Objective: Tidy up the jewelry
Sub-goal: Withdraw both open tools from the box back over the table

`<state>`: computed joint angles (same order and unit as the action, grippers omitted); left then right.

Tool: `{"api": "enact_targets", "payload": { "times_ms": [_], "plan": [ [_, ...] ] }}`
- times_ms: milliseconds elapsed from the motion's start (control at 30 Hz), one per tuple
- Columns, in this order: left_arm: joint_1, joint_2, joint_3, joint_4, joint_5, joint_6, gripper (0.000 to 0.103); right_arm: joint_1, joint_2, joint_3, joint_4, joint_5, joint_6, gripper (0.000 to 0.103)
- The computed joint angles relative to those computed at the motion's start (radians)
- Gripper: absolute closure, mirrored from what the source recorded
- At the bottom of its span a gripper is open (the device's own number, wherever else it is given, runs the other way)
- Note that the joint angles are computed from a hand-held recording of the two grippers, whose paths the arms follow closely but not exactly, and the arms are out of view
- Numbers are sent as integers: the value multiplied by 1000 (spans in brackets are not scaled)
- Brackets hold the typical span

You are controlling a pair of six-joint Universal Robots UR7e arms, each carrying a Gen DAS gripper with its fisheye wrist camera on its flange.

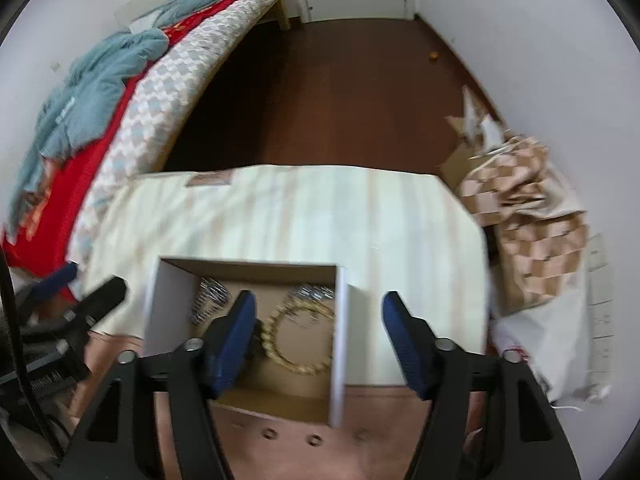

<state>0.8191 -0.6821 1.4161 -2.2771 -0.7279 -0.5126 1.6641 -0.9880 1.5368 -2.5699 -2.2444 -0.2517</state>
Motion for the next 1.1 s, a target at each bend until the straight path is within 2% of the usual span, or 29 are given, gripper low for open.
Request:
{"api": "enact_targets", "payload": {
  "times_ms": [33, 133, 233, 400, 633, 1100],
  "plan": [
    [-5, -6, 16, 3, 17, -10, 1, 4, -5, 22, -28, -27, -8, 10],
    [-17, -27, 64, 16, 46, -48, 1, 10, -17, 86, -90, -88, -19, 6],
    [-26, -42, 99, 27, 54, -75, 1, 8, -34, 135, -119, -98, -13, 1],
    [-48, -63, 144, 57, 81, -122, 1, 20, -53, 206, -215, -132, -25, 1],
    [-98, -111, 211, 59, 120, -184, 1, 50, -100, 266, -268, -137, -22, 1],
    [-228, -248, 354, 74, 173, -294, 1, 168, -251, 421, -371, -137, -37, 1]
  ]
}}
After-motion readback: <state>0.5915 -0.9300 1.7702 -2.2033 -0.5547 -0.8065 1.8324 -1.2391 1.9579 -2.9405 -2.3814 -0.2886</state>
